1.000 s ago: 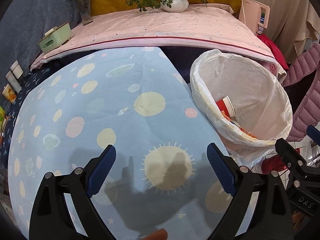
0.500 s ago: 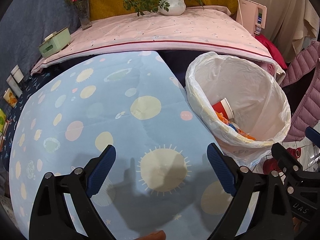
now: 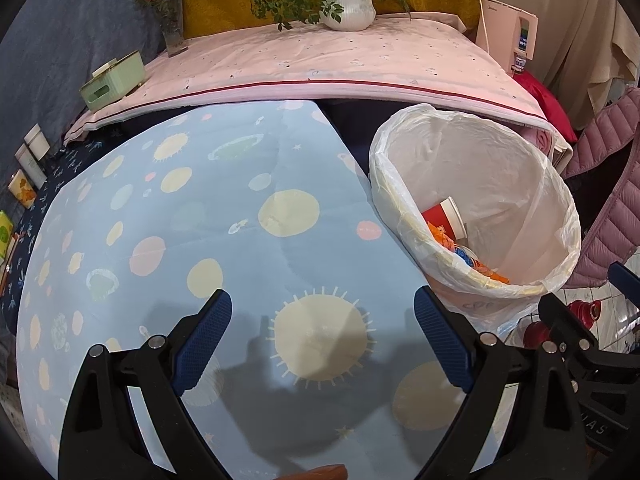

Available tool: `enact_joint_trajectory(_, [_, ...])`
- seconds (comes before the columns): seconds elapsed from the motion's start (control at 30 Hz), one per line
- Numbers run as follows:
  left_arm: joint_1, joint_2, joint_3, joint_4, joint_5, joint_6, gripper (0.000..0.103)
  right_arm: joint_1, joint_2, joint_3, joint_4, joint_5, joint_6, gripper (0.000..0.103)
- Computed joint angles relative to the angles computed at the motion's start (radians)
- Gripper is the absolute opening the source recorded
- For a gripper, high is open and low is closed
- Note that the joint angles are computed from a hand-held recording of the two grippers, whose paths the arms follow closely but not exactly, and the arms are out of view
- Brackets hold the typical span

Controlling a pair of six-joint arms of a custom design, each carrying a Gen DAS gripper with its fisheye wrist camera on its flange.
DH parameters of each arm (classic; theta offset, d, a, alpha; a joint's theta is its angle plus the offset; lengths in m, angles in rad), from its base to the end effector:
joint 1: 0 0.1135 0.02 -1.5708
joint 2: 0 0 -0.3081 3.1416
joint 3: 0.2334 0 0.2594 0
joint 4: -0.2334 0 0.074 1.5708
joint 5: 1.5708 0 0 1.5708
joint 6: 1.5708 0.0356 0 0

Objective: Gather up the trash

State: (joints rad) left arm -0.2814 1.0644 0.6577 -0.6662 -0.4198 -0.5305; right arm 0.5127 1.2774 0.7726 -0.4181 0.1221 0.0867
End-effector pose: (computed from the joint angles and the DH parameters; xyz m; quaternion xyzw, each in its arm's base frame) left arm 0.1740 -0.0352 0.2446 -0.1687 0.9342 0.0904 0.3011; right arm 0.2172 0.1173 0.2517 -0.1810 0.9289 0.0385 0.3206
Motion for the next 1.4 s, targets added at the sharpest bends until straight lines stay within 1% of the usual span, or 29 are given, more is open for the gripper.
enact_joint_trajectory(0.57, [-0.059, 0.015, 0.011, -0.007, -0.039, -0.040, 0.088, -0.017, 0.001, -0.012, 0.007, -0.014, -0.012, 0.096])
enact_joint_trajectory(1.4, [-0.069, 0.017, 0.017, -0.019, -0.044, -0.048, 0.088, -0.024, 0.000, -0.011, 0.005, -0.017, -0.015, 0.096])
